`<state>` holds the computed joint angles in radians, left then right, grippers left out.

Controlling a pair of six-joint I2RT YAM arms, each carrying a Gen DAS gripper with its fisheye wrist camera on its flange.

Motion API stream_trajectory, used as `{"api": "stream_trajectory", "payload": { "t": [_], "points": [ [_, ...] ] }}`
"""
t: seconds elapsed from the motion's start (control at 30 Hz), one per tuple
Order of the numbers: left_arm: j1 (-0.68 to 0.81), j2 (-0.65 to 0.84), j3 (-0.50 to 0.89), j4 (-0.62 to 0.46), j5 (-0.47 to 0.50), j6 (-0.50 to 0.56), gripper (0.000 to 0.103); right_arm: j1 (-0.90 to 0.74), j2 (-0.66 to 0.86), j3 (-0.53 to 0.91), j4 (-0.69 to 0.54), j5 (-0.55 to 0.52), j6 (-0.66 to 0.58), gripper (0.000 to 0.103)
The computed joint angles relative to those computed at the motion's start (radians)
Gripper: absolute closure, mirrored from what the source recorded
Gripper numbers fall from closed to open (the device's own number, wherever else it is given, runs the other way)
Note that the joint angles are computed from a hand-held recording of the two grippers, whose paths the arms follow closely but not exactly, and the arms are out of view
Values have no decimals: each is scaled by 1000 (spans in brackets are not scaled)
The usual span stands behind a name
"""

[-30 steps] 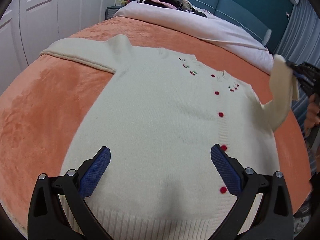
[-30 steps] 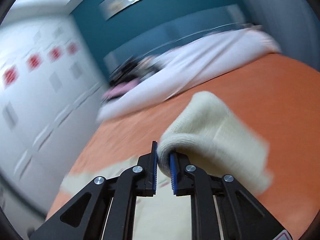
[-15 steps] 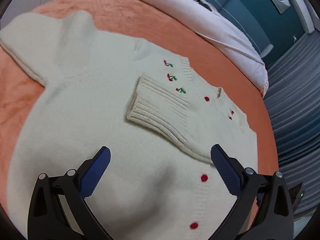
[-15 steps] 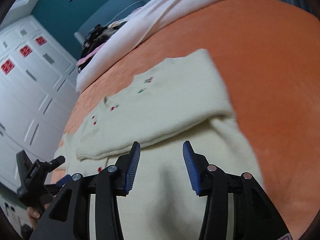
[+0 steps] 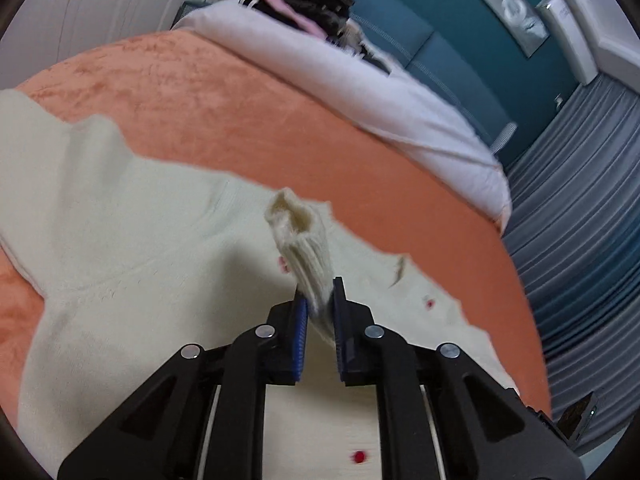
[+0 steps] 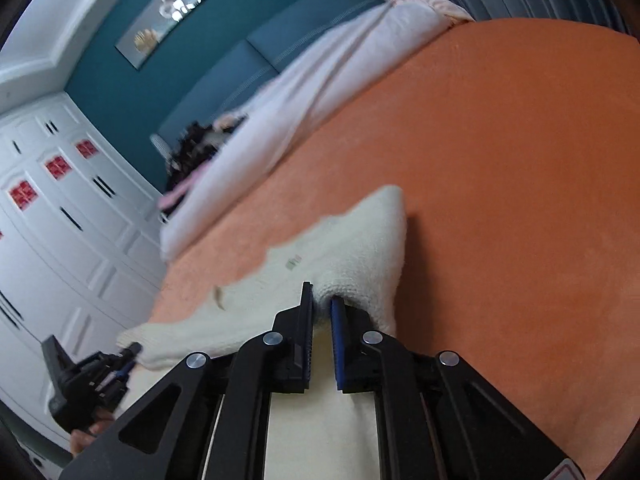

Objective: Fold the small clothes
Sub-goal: 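Fold both sleeves across the cardigan body and open both grippers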

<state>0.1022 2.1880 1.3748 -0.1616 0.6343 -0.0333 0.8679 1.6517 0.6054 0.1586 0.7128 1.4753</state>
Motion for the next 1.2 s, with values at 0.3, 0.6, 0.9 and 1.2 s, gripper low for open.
{"api": "stream_trajectory", "payload": {
  "t": [0.3, 0.6, 0.9, 1.2],
  "points": [
    [27, 113, -51, 90, 9, 69, 89, 68, 33, 167, -291, 82, 74, 96],
    [40, 130, -66, 149, 47, 62, 89, 52, 157, 187, -370, -13, 200, 94],
    [54, 139, -82, 187, 78, 51, 89, 54, 133, 279, -502, 84, 99, 86],
    [270, 136, 49, 123, 276, -124, 45, 106, 238, 422, -633, 39, 75, 76]
  ]
}}
